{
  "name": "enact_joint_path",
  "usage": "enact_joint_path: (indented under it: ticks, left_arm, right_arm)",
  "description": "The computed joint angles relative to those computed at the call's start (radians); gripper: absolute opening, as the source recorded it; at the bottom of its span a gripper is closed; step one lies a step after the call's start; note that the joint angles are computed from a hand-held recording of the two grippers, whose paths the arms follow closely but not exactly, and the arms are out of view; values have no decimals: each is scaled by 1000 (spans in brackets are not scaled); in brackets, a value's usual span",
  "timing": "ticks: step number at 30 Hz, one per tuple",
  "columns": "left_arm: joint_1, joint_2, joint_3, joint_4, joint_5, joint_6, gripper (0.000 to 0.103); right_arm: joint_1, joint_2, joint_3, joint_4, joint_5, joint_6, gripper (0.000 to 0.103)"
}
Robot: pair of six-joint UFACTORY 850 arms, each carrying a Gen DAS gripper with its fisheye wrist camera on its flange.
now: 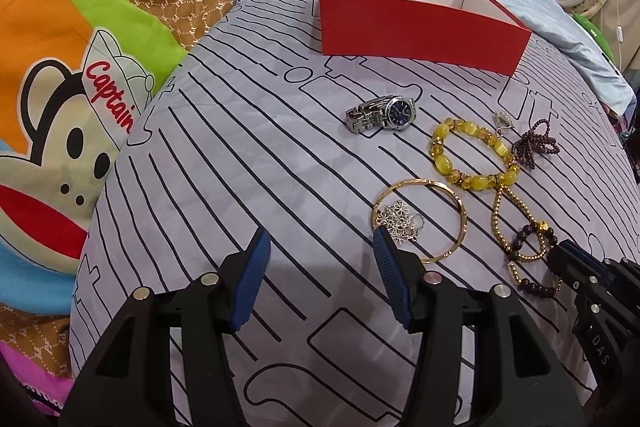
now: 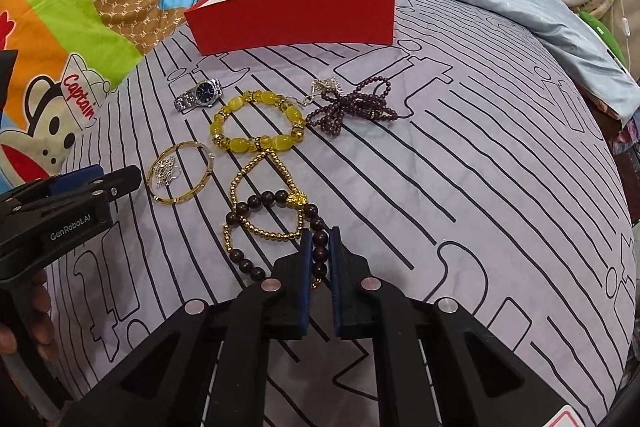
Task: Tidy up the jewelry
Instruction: 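Grasp the dark bead bracelet with the right tool while the left tool grasps the silver watch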
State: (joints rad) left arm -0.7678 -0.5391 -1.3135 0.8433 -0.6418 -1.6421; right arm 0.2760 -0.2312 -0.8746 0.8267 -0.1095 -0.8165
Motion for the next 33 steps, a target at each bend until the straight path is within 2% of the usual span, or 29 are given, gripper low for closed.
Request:
enact_joint_path:
  ticks: [6,12,17,22,30,33]
  left_arm:
    - [5,-3,-6,-4,19,3,52]
    - [21,-13,-29,3,32,13,52]
    - [47,-41,-62,15,59,40,52]
    - [82,-72,-93,60,127,72,61]
    - [122,-117,-140,80,229,248,61]
    - [131,-136,-163,19,252,340,59]
  right_arm:
    - [-26,23,10,209,-35,-184,7]
    - [-33,42,13,253,-47,-226,7]
    - [-50,48,9,326,-117,-281,7]
    - [-50,54,4,315,-133,-265,7]
    - [-49,41,-12,271,-140,-208,7]
    - [-50,34,-18,252,-142,-184,7]
